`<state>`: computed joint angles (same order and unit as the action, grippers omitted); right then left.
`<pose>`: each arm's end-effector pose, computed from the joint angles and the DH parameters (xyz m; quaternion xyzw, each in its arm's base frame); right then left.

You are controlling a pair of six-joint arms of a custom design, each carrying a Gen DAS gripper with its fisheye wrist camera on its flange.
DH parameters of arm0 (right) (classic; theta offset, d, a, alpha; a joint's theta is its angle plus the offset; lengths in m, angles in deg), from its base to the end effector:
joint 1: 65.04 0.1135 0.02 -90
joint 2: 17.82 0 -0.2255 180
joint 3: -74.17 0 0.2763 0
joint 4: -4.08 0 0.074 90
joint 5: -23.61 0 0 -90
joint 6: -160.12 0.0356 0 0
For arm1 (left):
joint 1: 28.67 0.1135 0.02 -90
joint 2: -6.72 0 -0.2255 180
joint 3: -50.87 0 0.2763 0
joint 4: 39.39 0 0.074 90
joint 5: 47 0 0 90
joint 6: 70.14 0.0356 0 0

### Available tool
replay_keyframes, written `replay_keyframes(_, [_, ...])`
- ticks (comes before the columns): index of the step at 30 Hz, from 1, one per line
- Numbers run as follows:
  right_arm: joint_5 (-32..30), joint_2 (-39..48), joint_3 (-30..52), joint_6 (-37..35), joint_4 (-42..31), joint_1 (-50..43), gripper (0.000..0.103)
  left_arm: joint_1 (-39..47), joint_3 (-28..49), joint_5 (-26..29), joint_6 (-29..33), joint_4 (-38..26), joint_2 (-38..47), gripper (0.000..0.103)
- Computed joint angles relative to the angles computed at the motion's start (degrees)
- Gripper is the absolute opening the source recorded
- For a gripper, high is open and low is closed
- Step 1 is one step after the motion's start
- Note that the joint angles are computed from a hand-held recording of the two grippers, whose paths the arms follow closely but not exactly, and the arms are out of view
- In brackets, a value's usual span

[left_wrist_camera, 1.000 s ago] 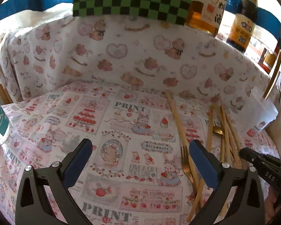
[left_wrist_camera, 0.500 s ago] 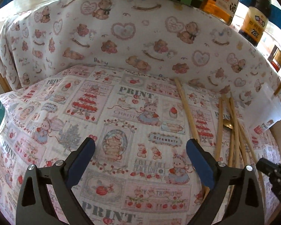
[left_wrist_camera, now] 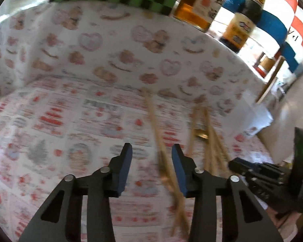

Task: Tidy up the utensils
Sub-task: 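Grasp another wooden chopstick with the right tool while the left tool reaches the metal fork, then close the left tool on the metal fork while the right tool holds its chopstick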

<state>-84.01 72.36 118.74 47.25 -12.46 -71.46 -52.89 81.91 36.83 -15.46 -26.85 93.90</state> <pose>0.2640 -0.0189 0.0461 -0.1737 0.9440 0.0837 0.2677 0.2223 -0.0958 0.0338 -0.1099 0.9115 -0.1524 0.3660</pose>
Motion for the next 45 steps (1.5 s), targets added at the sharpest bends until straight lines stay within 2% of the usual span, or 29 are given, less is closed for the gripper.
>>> replay_keyframes(2, [-0.43, -0.67, -0.08, -0.81, -1.68, -0.46, 0.012, 0.28, 2.25, 1.95, -0.64, -0.55, 2.84, 0.029])
replay_keyframes(4, [1.06, -1.56, -1.02, -1.38, -1.06, 0.09, 0.008, -0.69, 5.34, -0.34, -1.01, -2.94, 6.45, 0.022])
replay_keyframes(6, [2.28, -2.69, -1.73, -1.62, -1.16, -0.03, 0.007, -3.18, 7.31, -5.21, -0.75, -5.44, 8.04, 0.017])
replay_keyframes(9, [2.14, -3.45, -1.8, -3.28, -2.66, -1.16, 0.007, -5.68, 8.82, -7.41, -0.5, -7.75, 8.96, 0.0])
replay_keyframes(11, [2.79, -4.6, -2.29, -4.36, -3.22, -1.99, 0.007, -6.83, 10.13, -9.39, -1.91, -10.38, 9.47, 0.0])
replay_keyframes(15, [1.37, -6.36, -2.28, -6.91, -6.61, -4.37, 0.007, -4.94, 5.15, -7.35, -3.4, -8.14, 3.92, 0.0])
replay_keyframes(18, [0.11, -12.21, -4.23, -7.97, -9.98, -6.88, 0.007, -2.75, 1.15, -6.0, -4.42, -7.02, -1.18, 0.0])
replay_keyframes(22, [-2.08, -18.88, -7.3, -9.35, -11.22, -7.59, 0.007, 0.92, -1.23, -2.27, -3.2, -2.83, -1.93, 0.001])
replay_keyframes(25, [-2.36, -17.45, -6.55, -9.04, -11.25, -7.75, 0.008, 1.98, -0.24, 0.23, -1.09, -5.87, -2.18, 0.001])
replay_keyframes(27, [-2.31, -14.2, -5.09, -7.59, -9.77, -7.4, 0.012, -1.28, 0.86, -2.82, -0.45, -9.47, -3.74, 0.003])
replay_keyframes(29, [-3.0, -12.14, -3.62, -7.25, -9.77, -8.18, 0.016, -4.02, 1.66, -6.06, -0.96, -11.26, -3.94, 0.011])
replay_keyframes(31, [-3.85, -10.41, -2.48, -7.07, -9.76, -8.94, 0.017, -4.31, 2.55, -4.38, -2.24, -8.96, -1.33, 0.02])
replay_keyframes(33, [-4.53, -9.85, -1.93, -7.48, -9.84, -9.76, 0.018, -4.24, 5.64, -2.87, -5.06, -6.29, 5.07, 0.021])
replay_keyframes(35, [-4.35, -10.12, -2.02, -7.7, -9.84, -10.0, 0.018, -5.97, 7.29, -7.49, -5.41, -5.57, 8.12, 0.02])
replay_keyframes(36, [-4.13, -9.64, -1.66, -7.83, -9.98, -10.16, 0.018, -7.23, 7.98, -10.75, -4.97, -7.74, 8.18, 0.021])
replay_keyframes(40, [-3.32, -7.77, -0.89, -7.21, -9.07, -9.2, 0.018, -8.39, 9.31, -12.11, -4.79, -9.47, 9.15, 0.021])
replay_keyframes(45, [-3.37, -10.16, -2.05, -8.3, -9.53, -9.36, 0.018, -13.11, 19.11, -18.53, -5.21, -18.67, 15.53, 0.024])
